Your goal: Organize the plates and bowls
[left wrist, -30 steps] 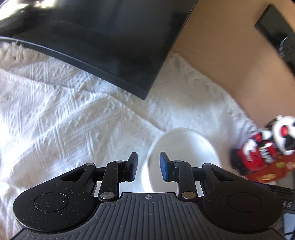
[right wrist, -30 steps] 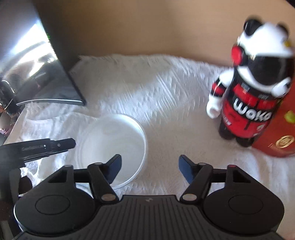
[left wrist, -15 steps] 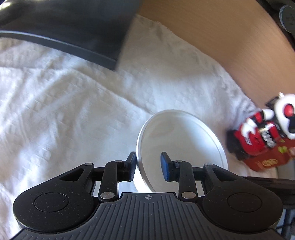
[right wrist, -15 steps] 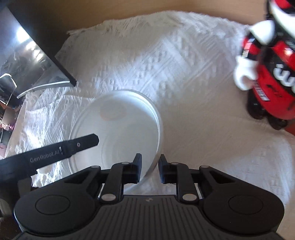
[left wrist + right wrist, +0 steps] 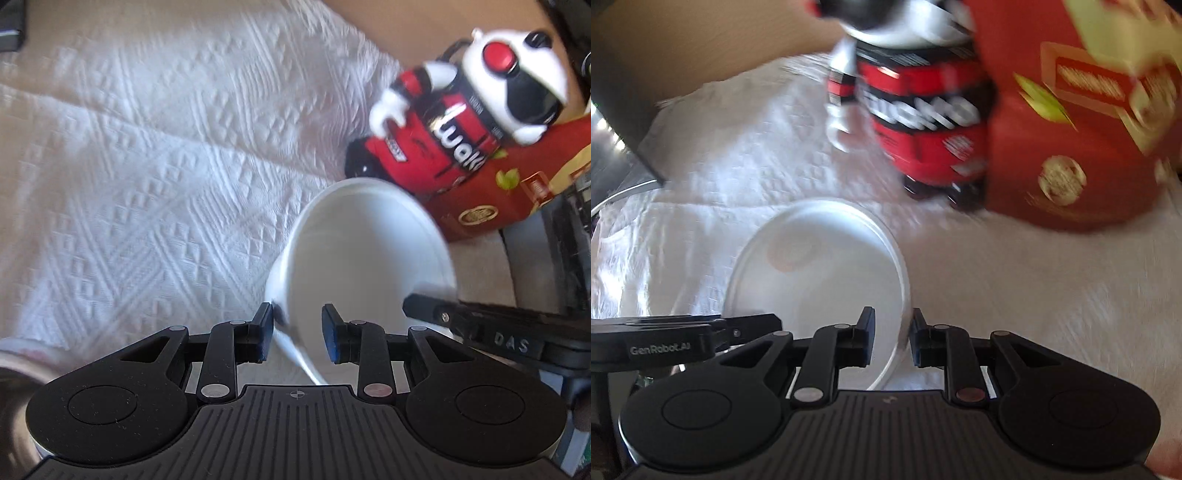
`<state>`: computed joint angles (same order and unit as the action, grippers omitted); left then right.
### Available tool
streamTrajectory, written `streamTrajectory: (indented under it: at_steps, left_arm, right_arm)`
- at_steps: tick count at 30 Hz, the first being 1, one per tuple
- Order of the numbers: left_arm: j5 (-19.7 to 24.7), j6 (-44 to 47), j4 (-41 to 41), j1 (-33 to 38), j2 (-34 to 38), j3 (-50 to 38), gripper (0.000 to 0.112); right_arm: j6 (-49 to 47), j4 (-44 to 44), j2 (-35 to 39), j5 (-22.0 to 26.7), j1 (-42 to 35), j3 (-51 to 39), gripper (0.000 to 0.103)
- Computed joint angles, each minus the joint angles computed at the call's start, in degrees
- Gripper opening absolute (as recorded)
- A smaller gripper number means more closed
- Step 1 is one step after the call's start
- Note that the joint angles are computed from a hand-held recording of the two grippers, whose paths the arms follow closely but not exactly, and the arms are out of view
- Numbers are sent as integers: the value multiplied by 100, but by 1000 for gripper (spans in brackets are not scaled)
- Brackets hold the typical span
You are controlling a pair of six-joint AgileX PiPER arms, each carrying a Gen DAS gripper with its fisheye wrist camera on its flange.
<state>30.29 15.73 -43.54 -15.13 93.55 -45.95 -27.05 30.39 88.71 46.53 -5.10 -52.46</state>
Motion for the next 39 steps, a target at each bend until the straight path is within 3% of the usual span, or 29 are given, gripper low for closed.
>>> streamTrajectory:
  at_steps: [10, 21, 24, 28, 34, 39]
  left_arm:
    - [98, 361, -378, 1, 766, -387, 32]
    - [65, 248, -352, 40, 796, -454, 32]
    - [45, -213, 131, -50, 529, -402, 32]
    - [19, -84, 63, 48, -114, -144, 31]
    - [516, -74, 75, 337, -1293, 33, 31]
    - [1135, -720, 775, 252, -2279, -57, 31]
  right_arm:
    - [-557, 466, 395, -172, -383, 313, 20]
    - [-569, 564, 736, -365, -237, 328, 22]
    - [-575, 586, 726, -184, -306, 283, 22]
    - [-745, 731, 315, 30, -392, 310, 22]
    - [-810, 966, -595, 482, -705, 365, 22]
    - [-405, 771, -1558, 814, -722, 445, 22]
